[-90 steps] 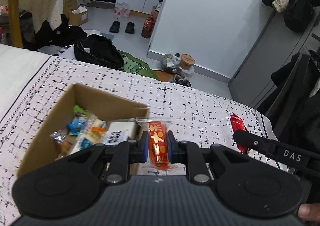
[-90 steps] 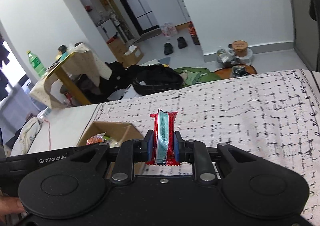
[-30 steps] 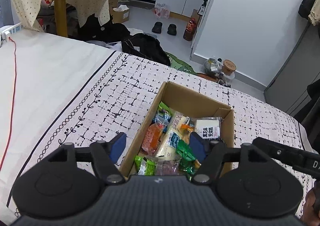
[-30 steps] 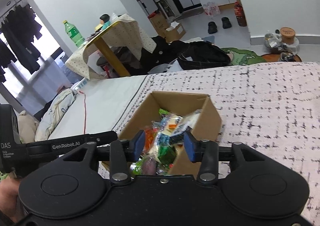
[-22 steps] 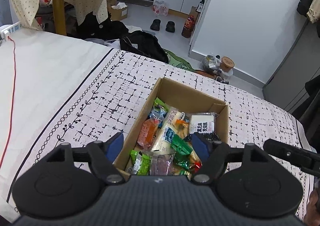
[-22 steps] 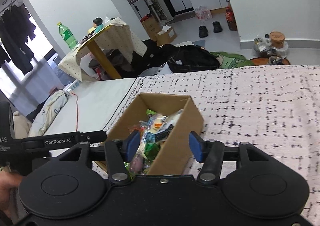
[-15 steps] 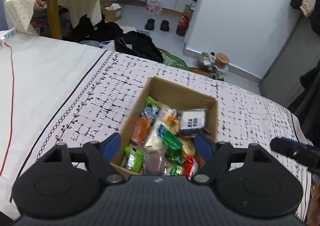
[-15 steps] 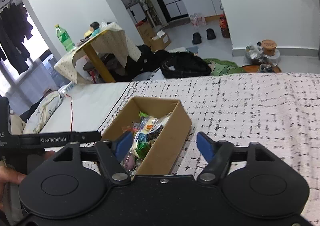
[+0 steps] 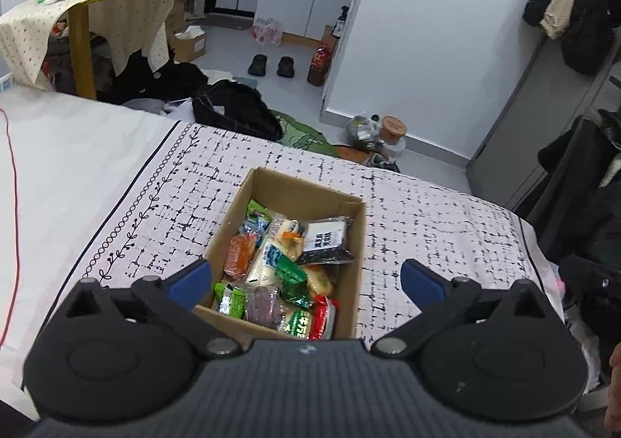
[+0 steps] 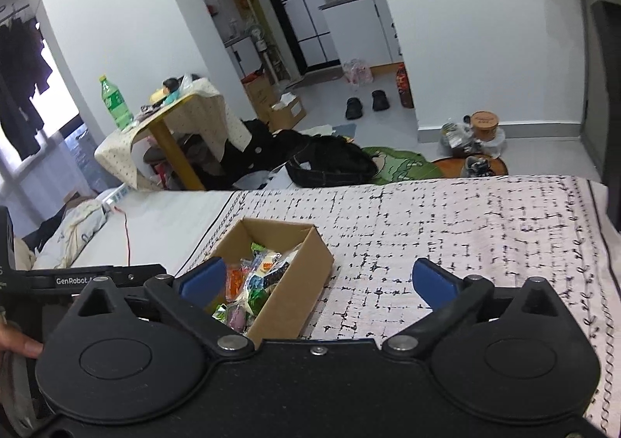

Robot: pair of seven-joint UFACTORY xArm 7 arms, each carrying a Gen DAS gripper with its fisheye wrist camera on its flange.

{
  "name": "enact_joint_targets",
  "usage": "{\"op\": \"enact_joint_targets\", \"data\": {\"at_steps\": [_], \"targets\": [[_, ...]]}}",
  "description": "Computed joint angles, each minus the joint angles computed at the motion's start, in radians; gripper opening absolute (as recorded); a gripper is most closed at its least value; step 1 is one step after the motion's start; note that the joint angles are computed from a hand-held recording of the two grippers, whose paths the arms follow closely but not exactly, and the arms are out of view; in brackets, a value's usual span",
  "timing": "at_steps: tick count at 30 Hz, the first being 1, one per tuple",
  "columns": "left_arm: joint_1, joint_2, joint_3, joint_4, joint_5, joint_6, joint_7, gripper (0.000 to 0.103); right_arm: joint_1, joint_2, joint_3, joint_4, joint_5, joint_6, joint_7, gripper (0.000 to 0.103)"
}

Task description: Organize snacks

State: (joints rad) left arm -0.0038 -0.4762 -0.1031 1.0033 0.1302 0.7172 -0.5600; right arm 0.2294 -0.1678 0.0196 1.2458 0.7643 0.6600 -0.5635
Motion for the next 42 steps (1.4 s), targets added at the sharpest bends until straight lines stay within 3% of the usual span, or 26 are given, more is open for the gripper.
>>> {"op": "enact_joint_targets", "data": {"at_steps": [22, 30, 42], "targets": [[-0.051, -0.147, -0.013, 0.023, -0.029, 0.096, 0.148, 0.103, 0.056, -0.266, -0.048, -0.160, -0.141, -0.009, 0.121, 0.103], [-0.059, -0.198, -0.024, 0.012, -0.041, 0.133, 0.183, 0.103, 0.070, -0.335, -0.042, -0.194, -0.216, 0.027, 0.193, 0.103], [-0.072, -0.260, -0.047, -0.009, -0.050, 0.185, 0.210, 0.103, 0.105, -0.408, -0.030, -0.259, -0.289, -0.001, 0.259, 0.103]]}}
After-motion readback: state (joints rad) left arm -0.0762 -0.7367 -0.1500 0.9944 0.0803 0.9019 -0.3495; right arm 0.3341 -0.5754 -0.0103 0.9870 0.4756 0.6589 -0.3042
